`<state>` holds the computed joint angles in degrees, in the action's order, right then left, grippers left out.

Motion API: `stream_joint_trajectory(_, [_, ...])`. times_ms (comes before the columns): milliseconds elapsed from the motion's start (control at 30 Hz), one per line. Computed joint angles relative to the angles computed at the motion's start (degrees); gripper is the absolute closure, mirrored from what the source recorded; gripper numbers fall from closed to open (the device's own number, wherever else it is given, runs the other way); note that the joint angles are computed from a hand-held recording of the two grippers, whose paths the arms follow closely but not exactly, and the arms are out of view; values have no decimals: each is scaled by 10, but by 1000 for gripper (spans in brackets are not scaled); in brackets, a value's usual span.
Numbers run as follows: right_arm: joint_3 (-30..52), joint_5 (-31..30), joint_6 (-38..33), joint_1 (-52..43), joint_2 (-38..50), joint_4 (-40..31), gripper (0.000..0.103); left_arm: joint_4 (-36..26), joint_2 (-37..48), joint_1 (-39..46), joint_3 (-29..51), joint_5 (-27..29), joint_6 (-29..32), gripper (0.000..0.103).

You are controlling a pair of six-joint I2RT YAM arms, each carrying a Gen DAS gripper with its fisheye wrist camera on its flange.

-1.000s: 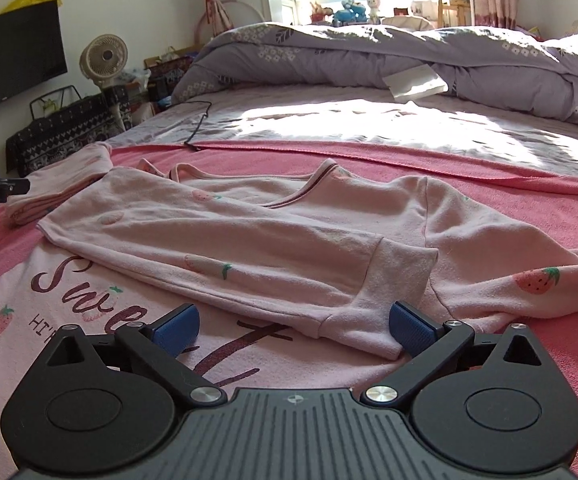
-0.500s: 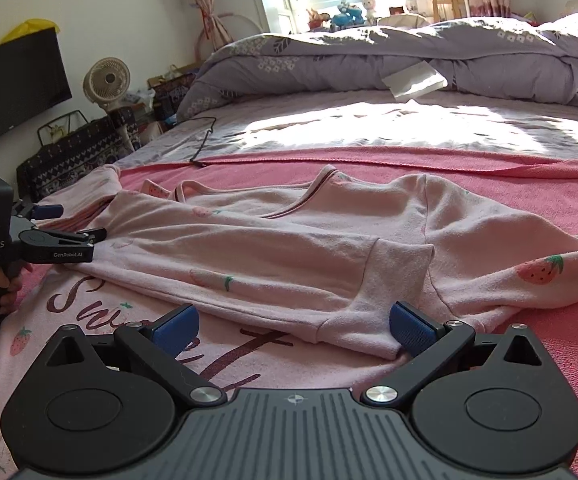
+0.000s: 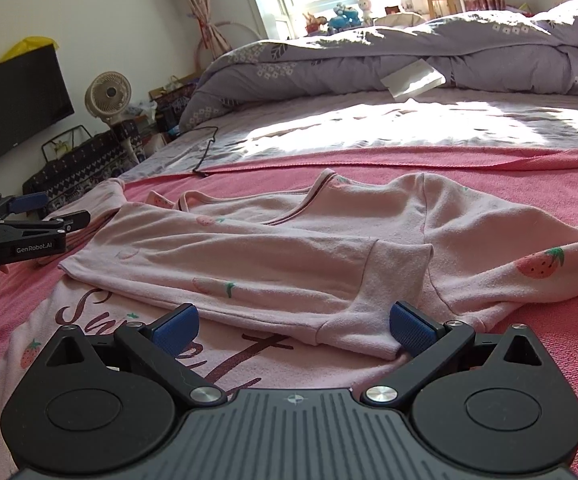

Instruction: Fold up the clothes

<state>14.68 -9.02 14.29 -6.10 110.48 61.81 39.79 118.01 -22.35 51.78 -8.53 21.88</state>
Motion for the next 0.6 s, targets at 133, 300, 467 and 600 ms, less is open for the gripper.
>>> stream_joint_trajectory(133, [0, -2, 0, -1, 1, 0, 0, -55, 21, -24, 24, -3, 10, 18])
stream_joint_trajectory(300, [1, -1, 2, 0, 1, 0, 0, -39, 62, -9, 31, -22, 12, 12])
stream_joint_trajectory(467, [0, -4, 2, -2, 1, 1, 0, 65, 78, 6, -9, -80, 108, 12])
stream_joint_trajectory(600, [2, -6, 1, -4, 1, 0, 0, 60, 58, 45, -28, -51, 78, 12])
